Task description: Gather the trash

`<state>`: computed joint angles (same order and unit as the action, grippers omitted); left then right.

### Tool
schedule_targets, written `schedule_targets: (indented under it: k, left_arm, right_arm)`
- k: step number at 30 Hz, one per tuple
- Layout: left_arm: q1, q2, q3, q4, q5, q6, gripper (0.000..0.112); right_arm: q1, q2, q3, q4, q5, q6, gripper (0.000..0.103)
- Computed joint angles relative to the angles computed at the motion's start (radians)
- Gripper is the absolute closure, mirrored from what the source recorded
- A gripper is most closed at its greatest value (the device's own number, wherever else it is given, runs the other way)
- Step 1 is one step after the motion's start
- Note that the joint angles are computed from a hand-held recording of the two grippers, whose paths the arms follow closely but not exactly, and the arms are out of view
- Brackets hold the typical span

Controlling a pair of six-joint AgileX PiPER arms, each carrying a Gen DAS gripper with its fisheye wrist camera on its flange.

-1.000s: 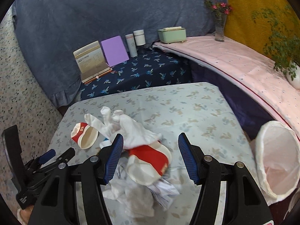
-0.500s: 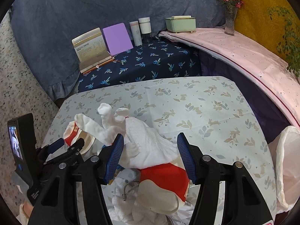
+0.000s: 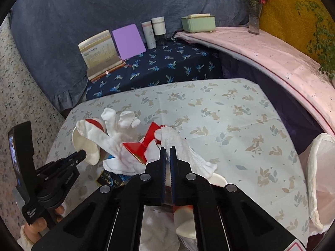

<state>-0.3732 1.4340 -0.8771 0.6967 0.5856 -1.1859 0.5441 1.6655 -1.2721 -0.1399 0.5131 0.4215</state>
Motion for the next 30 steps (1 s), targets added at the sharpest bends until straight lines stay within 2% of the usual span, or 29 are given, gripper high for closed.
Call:
schedule_targets:
  k: [5,11,16,20,24,30]
  left_arm:
    - [-0.075,-0.071,-0.011,0.005,0.061,-0.037,0.11]
    - [-0.232,-0.134,-0.089,0.059,0.2,-0.11,0.11]
    - [-0.371,-0.136,-0.181,0.106,0.3,-0.16,0.11]
    - [-0.491,-0.086,-0.284,0.141,0.371,-0.185,0.11]
    - [-0.584,-0.014,-0.383,0.156,0.407,-0.198,0.11]
    - [-0.686,0.133,-0.566,0.147,0.42,-0.17,0.11]
  right_arm:
    - [-0.027,-0.097,0.044,-0.017,-0.006,0.013,0.1]
    - [-0.077,-0.216,0.072,-0.006,0.008,-0.002,0.1]
    - [-0.14,-0.325,0.107,0.026,0.028,-0.047,0.1]
    - [-0.215,-0.404,0.133,0.079,0.052,-0.121,0.1]
    - [-0.324,-0.481,0.166,0.173,0.074,-0.235,0.1]
    - [-0.601,-0.565,0.202,0.447,0.137,-0.551,0.1]
